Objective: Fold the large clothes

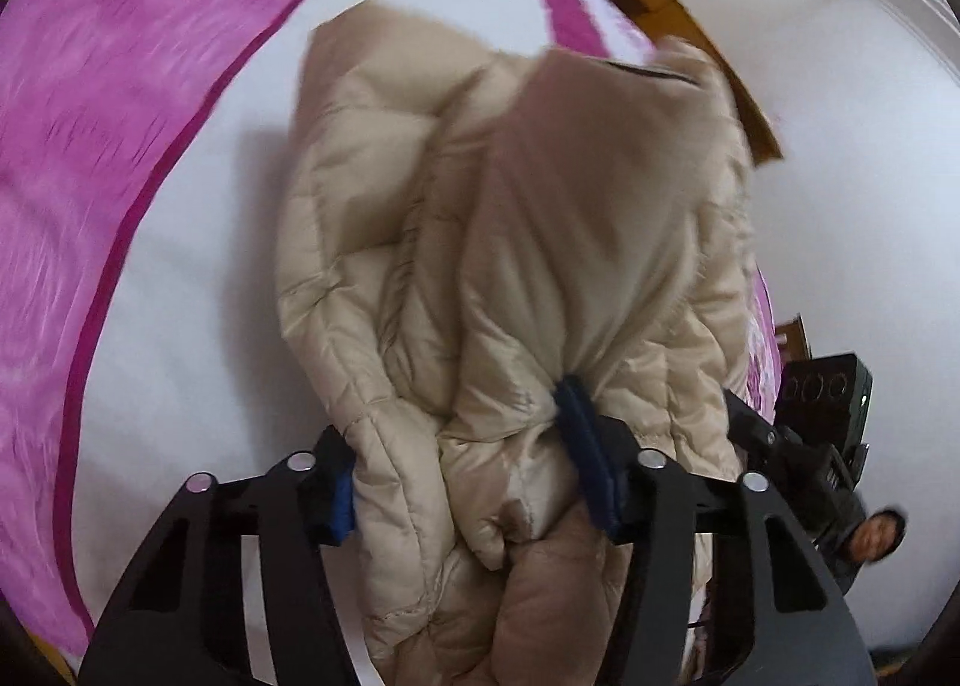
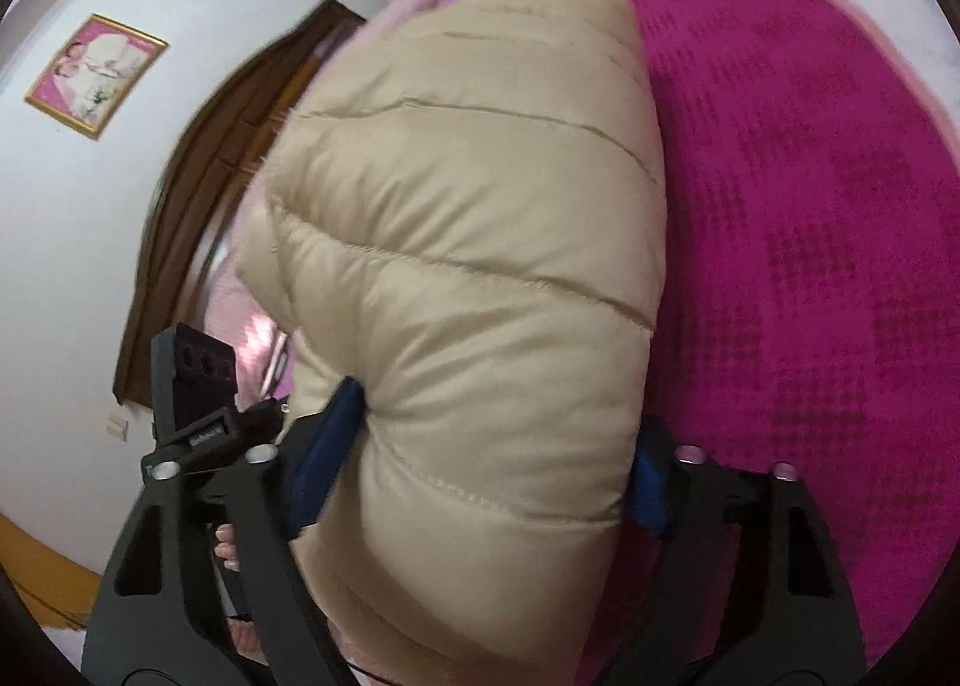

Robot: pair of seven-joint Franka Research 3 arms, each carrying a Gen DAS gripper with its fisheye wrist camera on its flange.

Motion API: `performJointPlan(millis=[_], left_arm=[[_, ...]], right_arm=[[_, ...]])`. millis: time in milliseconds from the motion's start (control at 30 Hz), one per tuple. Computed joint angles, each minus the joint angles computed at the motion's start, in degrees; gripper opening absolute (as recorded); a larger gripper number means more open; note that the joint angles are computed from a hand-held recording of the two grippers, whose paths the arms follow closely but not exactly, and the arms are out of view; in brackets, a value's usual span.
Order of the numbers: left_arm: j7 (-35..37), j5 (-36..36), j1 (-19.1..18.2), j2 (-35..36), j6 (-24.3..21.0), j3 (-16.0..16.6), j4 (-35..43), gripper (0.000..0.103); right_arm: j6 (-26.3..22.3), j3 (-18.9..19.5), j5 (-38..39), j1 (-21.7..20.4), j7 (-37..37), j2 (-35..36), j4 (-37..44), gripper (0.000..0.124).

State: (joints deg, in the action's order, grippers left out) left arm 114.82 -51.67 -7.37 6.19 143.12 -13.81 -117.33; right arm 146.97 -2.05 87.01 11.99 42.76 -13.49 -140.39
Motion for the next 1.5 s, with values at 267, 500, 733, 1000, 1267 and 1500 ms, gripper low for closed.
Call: performJointPlan(millis=[267,500,733,1000,1267,1500], left_arm=[[6.0,1.2,-2.9,6.6,1.6,-3.8,11.9,0.049],[-9.4,25.3,-9.2,11.0,8.8,-2.7,13.4,0.05],[-20.8,39.4,-8.5,8.9,9.9,-1.4,7.4,0.063],[-29.9,48.8,-7.3,9.1,9.9,-2.0,6.7,0.067],[-29.7,47.5,-6.1,1.1,19.7,-3.5,0.8,0.066],[-30.3,50.5,-7.9,7.2,23.0,-4.3,10.7,0.05]], right_arm=[[12.2,0.1,1.6,-1.6,-5.8,-9.3,-2.5,0.065],[18.0,2.7,-22.9,-5.6,17.5,-8.5,-6.4,0.073],[23.7,2.4,-28.1,-1.2,21.7,-7.9,-9.8,0.082],[27.9,5.0,-41.8,-1.6,34.5,-5.0,-9.9,0.085],[30.7,6.7,-53.5,-6.0,43.2,-12.7,-13.8,0.085],[31.1,4.4,-58.4,-7.8,49.2,-7.4,-9.1,0.063]])
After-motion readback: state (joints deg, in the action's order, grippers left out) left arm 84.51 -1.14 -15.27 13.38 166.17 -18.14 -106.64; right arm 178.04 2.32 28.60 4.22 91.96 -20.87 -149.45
